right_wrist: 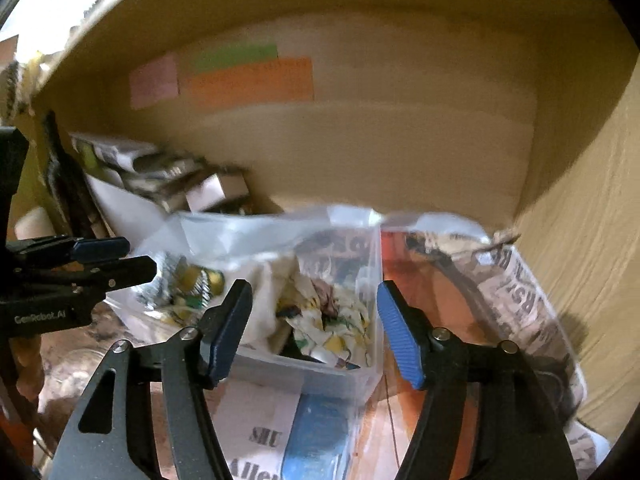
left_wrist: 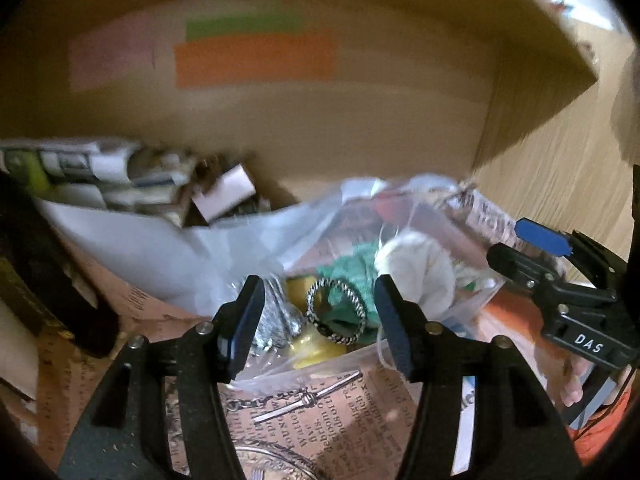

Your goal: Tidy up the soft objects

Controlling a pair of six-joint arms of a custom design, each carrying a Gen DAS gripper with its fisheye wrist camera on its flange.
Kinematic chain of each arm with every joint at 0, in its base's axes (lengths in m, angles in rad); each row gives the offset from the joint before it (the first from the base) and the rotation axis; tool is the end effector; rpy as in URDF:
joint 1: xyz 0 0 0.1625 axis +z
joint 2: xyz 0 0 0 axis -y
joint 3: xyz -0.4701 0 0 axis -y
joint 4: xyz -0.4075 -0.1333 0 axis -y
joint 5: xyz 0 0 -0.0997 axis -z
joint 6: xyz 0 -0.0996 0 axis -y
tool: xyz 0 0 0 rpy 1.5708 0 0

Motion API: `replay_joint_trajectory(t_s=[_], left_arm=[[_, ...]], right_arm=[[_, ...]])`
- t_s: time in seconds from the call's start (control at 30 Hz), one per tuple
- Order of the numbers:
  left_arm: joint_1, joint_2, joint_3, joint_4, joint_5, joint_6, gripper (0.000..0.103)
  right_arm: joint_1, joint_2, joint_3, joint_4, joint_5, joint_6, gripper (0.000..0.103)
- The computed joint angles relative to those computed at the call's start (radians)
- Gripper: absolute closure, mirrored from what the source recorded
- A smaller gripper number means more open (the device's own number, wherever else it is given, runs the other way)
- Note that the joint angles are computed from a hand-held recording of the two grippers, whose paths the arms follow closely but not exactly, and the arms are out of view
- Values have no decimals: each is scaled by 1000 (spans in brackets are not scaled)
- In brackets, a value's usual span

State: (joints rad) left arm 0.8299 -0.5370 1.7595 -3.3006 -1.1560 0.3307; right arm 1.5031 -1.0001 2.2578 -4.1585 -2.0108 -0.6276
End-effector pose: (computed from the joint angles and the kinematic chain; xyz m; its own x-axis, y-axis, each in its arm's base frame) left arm -0.3272 -0.6147 -0.0113 -0.5721 0.6570 -0.4909 0.8202 0.4563 -0.3451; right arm 0.0575 -0.4958 0.2457 -0.7175 0.2439 0.6525 -0.5006 0.4709 -0.7264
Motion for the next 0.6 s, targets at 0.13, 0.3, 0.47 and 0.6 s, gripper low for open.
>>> replay_joint_trajectory(t_s=[0.13, 0.3, 0.47, 0.6], left_arm=[[-21, -35, 59, -118, -4, 14, 44], [-48, -76, 133, -274, -9, 46, 32], [-71, -114, 207, -402, -26, 81, 16], [-87, -136, 248, -461, -27, 83, 8]], right_arm=[[40, -11, 35, -88, 28, -33, 35], [87, -15, 71, -216, 67, -61, 33], [122, -13, 94, -298, 86, -88, 20], [141, -2, 100, -336, 90, -112, 17]])
